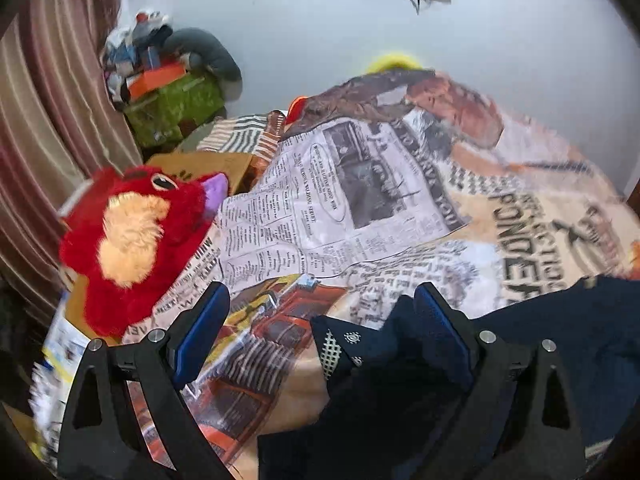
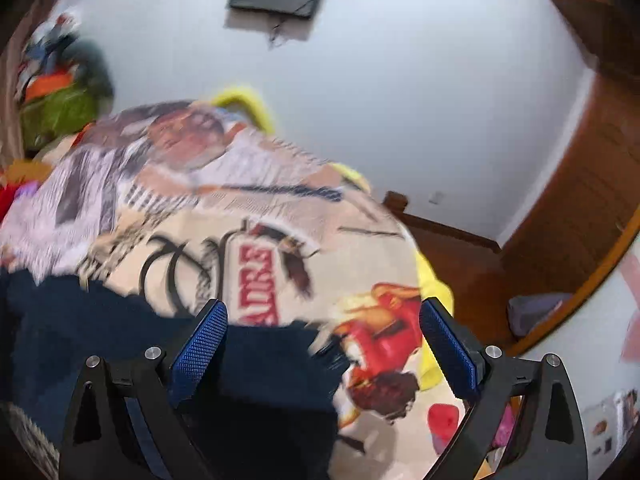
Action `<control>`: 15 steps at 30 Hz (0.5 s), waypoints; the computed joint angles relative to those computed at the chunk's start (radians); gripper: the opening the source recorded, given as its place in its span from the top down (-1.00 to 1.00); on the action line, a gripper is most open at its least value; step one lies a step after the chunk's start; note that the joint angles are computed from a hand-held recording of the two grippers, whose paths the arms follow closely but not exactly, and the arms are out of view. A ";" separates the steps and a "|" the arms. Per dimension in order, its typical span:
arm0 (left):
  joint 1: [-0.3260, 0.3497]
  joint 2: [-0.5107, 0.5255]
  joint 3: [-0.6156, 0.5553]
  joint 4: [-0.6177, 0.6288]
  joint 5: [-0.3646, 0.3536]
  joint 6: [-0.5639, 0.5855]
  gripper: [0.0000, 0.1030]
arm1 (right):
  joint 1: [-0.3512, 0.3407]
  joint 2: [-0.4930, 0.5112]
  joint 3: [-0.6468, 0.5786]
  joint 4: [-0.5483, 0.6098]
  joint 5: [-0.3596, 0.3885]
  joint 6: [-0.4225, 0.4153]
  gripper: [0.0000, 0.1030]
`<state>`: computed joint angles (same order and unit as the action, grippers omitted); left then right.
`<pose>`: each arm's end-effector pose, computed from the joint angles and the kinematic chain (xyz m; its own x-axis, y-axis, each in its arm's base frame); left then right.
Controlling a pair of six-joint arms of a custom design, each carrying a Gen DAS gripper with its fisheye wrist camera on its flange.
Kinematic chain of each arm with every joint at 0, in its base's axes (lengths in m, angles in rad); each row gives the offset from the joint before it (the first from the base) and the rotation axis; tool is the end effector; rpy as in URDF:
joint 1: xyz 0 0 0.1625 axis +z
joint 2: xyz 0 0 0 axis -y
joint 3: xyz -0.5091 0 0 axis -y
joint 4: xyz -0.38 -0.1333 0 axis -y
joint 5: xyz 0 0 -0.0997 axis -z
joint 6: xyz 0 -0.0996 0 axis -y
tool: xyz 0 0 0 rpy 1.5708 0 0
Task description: Fold large clothes
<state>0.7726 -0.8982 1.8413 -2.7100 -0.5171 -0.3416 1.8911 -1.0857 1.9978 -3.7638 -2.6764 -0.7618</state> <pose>-0.3104 -0.6096 0.2243 -0.6747 -0.0072 -0.7381 0.5056 0.7240 -0.4692 0.2125 -0.4998 0.3951 -0.4411 0.2987 0.8463 -0.5451 0.6599 -0.5171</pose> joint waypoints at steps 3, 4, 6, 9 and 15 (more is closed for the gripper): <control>-0.005 -0.044 0.035 -0.009 -0.098 -0.018 -0.84 | 0.017 -0.060 0.042 0.065 0.067 0.080 -0.87; -0.006 -0.056 0.042 0.002 -0.142 -0.031 -0.84 | 0.023 -0.074 0.057 0.085 0.088 0.100 -0.88; -0.005 -0.085 0.067 0.019 -0.263 -0.068 -0.84 | 0.042 -0.127 0.100 0.220 0.145 0.202 -0.88; -0.006 -0.120 0.104 0.051 -0.411 -0.113 -0.84 | 0.062 -0.182 0.145 0.416 0.221 0.341 -0.88; -0.022 -0.193 0.241 0.030 -0.549 -0.237 -0.84 | 0.070 -0.224 0.224 0.671 0.323 0.525 -0.88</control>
